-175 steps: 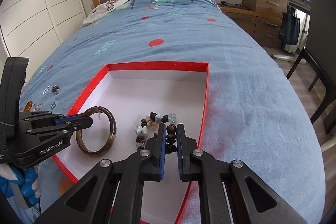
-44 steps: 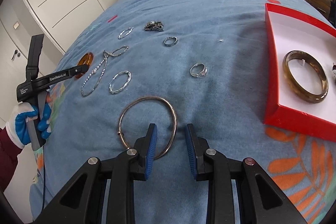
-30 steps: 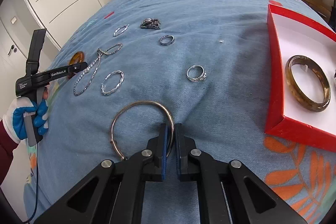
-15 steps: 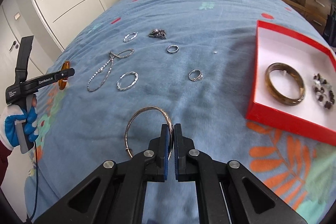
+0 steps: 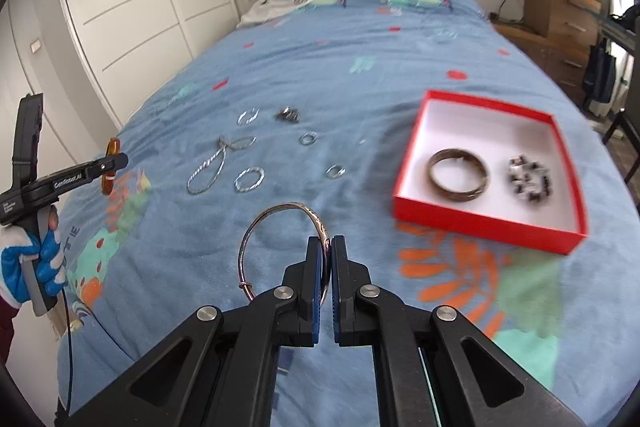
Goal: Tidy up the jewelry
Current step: 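Carry both bangles into the red box and open both tools to release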
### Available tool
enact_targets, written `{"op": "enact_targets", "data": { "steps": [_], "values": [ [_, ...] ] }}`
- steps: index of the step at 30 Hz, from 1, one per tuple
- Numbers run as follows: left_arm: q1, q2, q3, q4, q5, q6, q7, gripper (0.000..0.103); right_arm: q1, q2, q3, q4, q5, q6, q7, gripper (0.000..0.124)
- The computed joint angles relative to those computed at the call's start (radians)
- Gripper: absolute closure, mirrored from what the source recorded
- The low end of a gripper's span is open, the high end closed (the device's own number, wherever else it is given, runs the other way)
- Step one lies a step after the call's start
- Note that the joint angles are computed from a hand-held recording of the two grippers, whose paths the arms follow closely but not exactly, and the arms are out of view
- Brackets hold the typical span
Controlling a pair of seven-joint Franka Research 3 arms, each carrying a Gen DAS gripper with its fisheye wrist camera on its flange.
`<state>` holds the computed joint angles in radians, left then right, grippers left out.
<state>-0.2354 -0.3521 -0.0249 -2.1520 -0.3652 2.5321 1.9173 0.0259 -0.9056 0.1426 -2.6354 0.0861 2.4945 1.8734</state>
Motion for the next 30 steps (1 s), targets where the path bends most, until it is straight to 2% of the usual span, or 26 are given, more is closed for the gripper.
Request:
{"op": "enact_targets", "data": {
  "steps": [8,14,22,30],
  "values": [
    [-0.068,-0.042,-0.03,0.027,-0.028,-0.021,-0.009,0.094,-0.071,-0.141,-0.024,-0.011,-0.039,-0.051,-0.001,0.119],
    [-0.123,0.036,-0.081,0.134,-0.03,-0.036,-0.026,0.094,-0.15,-0.157,-0.079,0.005,-0.056,-0.035,-0.048,0.119],
    [-0.153,0.262,-0.2,0.371,0.032,-0.052,-0.08,0.094,-0.226,-0.01,-0.169,0.056,-0.039,0.076,-0.163,0.119],
    [-0.187,0.546,-0.304,0.651,0.188,-0.087,-0.205,0.094,-0.237,0.206,-0.267,0.129,0.038,0.173,-0.317,0.119]
  ]
}}
